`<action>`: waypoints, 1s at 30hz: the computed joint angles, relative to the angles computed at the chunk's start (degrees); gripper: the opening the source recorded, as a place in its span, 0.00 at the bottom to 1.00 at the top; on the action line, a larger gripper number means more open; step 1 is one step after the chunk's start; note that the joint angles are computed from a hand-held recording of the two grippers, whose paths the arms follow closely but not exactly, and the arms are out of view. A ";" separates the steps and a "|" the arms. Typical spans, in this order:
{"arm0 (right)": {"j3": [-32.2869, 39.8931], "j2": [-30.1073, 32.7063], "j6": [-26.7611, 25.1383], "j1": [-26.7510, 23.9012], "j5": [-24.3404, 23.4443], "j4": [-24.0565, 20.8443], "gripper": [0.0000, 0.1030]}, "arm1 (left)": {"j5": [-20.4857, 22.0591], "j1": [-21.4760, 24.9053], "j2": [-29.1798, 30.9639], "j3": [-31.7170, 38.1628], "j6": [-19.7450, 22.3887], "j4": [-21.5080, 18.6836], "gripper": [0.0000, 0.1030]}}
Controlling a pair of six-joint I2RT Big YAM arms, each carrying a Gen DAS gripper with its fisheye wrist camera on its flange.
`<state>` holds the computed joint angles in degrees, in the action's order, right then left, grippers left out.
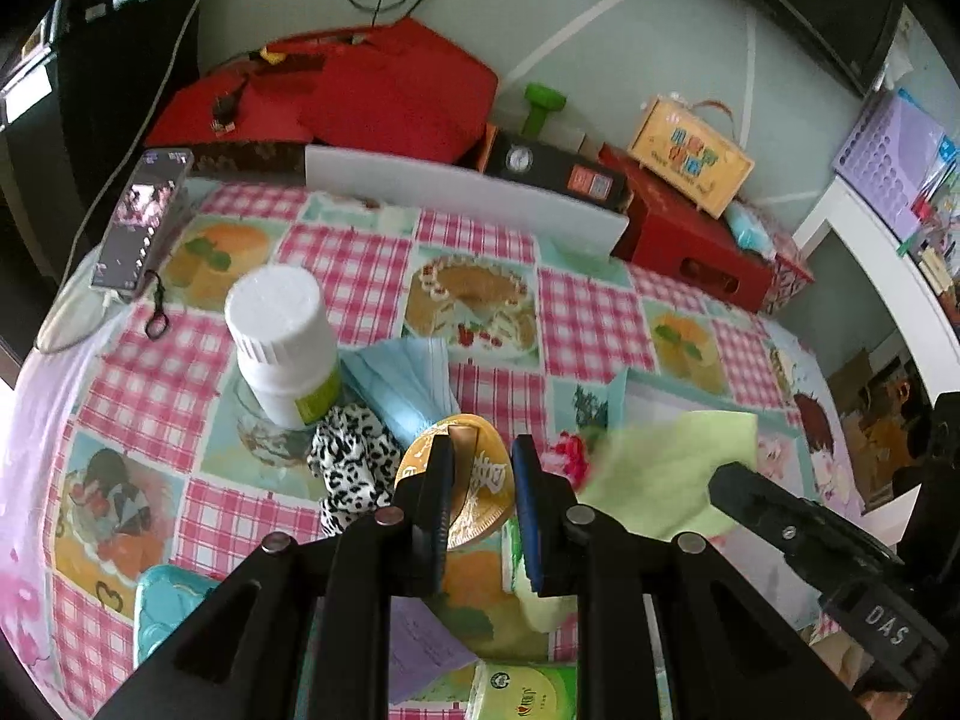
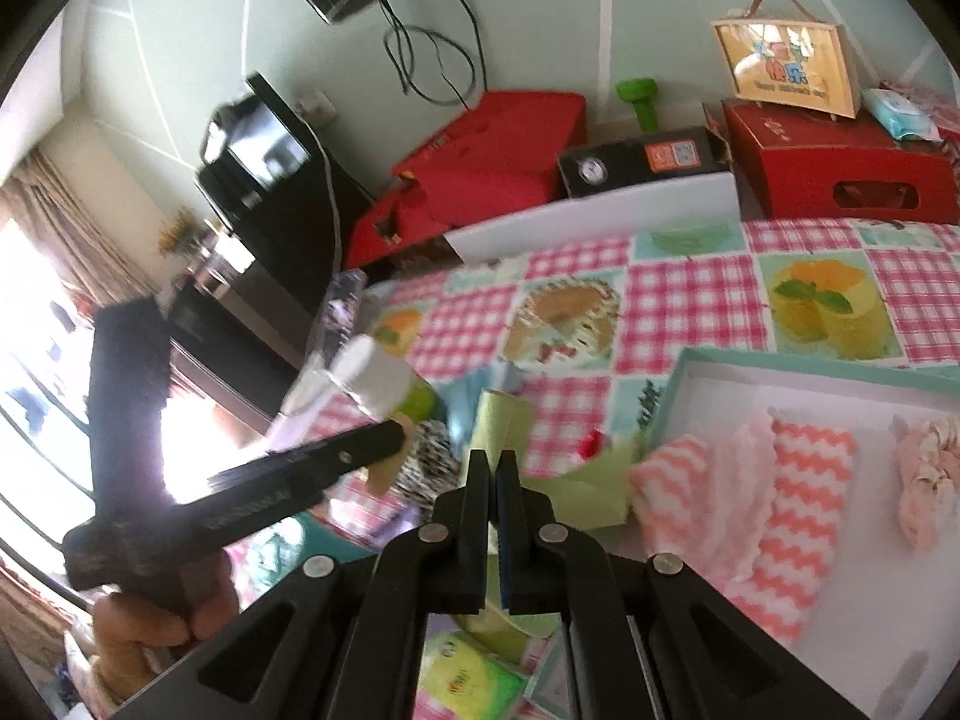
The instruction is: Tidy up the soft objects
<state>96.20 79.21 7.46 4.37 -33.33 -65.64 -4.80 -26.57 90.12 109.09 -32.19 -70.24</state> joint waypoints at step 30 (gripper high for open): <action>0.40 -11.99 8.56 -13.79 5.19 14.92 0.02 | -2.75 -7.09 -1.41 5.05 6.54 6.40 0.19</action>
